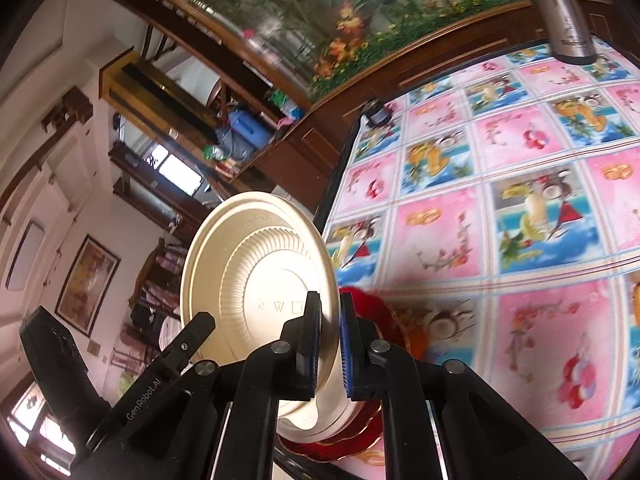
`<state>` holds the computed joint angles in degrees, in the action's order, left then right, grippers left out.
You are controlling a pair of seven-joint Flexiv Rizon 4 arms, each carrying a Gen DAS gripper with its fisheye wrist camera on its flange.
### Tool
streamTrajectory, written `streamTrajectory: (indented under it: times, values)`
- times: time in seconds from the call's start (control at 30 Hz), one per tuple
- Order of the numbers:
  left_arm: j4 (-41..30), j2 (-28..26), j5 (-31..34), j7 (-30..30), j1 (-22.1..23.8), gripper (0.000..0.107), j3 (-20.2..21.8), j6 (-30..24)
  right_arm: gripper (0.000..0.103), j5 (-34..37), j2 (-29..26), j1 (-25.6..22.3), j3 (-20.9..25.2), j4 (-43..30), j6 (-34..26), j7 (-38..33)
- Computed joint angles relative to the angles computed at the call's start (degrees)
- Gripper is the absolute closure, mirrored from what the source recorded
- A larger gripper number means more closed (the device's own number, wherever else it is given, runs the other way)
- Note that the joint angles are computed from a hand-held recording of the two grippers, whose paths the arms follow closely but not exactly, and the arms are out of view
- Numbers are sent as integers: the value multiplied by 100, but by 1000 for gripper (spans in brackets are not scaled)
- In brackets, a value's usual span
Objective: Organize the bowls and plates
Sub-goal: 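Lower the beige plate onto the stack and open the right gripper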
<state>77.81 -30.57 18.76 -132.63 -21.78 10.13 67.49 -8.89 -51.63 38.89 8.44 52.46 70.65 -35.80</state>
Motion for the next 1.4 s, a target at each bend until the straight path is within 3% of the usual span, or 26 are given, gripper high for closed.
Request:
streamTrajectory:
  times: [0.77, 1.27, 1.37, 1.4]
  values:
    - [715, 52, -1098, 1166, 681, 96, -620, -719, 94, 267, -589, 300, 154, -914, -1250, -492]
    - [757, 103, -1113, 1266, 647, 95, -521, -724, 94, 466, -761, 333, 113, -1166, -1536, -648]
    - [774, 153, -979, 1176, 580, 85, -417, -751, 93, 478, -771, 334, 108, -1205, -1593, -664]
    - [771, 158, -927, 1138, 568, 76, -390, -746, 92, 472, -766, 342, 89, -1197, -1600, -658]
